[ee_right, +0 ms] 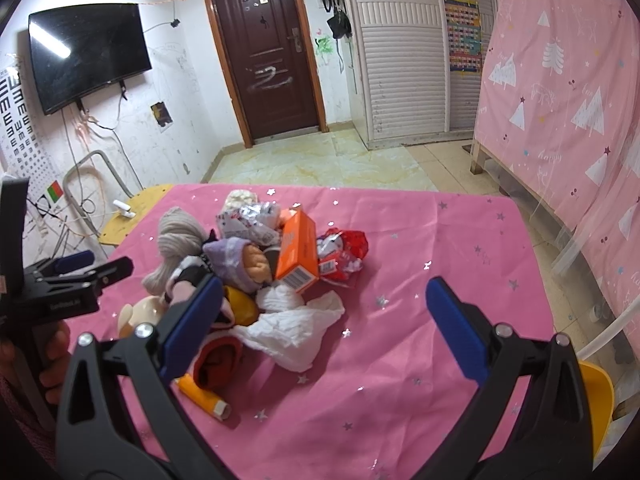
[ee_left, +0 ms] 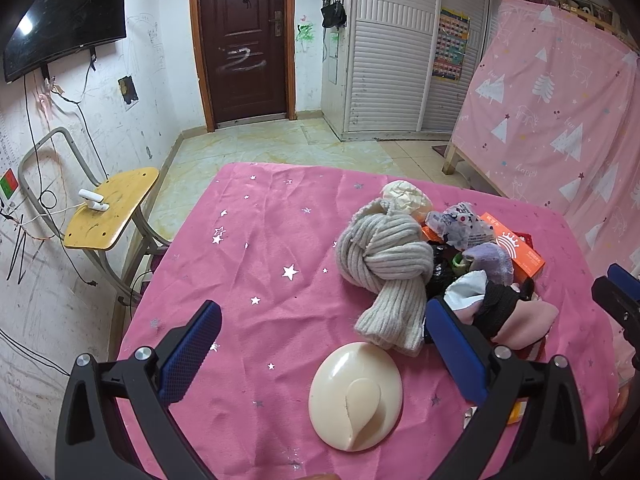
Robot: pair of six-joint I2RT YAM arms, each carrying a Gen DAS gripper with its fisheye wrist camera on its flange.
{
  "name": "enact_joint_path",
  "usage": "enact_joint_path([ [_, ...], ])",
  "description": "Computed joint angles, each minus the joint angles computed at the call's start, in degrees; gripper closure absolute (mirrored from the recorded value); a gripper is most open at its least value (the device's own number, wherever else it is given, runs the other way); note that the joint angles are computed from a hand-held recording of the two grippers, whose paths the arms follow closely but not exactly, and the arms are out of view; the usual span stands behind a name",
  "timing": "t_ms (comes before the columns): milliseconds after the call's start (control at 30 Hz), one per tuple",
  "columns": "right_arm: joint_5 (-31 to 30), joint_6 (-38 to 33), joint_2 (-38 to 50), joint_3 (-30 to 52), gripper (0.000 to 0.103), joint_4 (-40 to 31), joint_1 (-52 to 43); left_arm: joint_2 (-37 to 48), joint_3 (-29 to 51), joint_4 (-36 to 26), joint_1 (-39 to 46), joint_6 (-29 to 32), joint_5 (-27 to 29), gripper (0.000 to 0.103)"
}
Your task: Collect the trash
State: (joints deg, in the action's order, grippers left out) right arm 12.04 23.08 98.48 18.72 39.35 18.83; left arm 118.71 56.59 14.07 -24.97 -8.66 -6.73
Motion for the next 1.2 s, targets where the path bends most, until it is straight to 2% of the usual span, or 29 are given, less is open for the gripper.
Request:
enact_joint_path([
  [367,0.2,0.0,1.2,0.0,0.006,1.1,0.1,-0.6,-0.4,-0.2,0.4,0.3,0.3,0.009],
  [433,0.3,0.0,-2.0,0.4,0.006,-2.4,0.2,-0.6,-0.4,-0.2,0.3,0.2,0.3,0.009],
  [1100,0.6,0.0,-0.9,0.3,0.006,-1.2,0.5,-0.5,-0.5,-0.1,0.4,0.3,0.2,0.009],
  [1200,0.6,0.1,-0.7,0.3,0.006,-1.1,0.5,-0.1,-1.5,1.4,0.7,0.4,0.2,0.009],
])
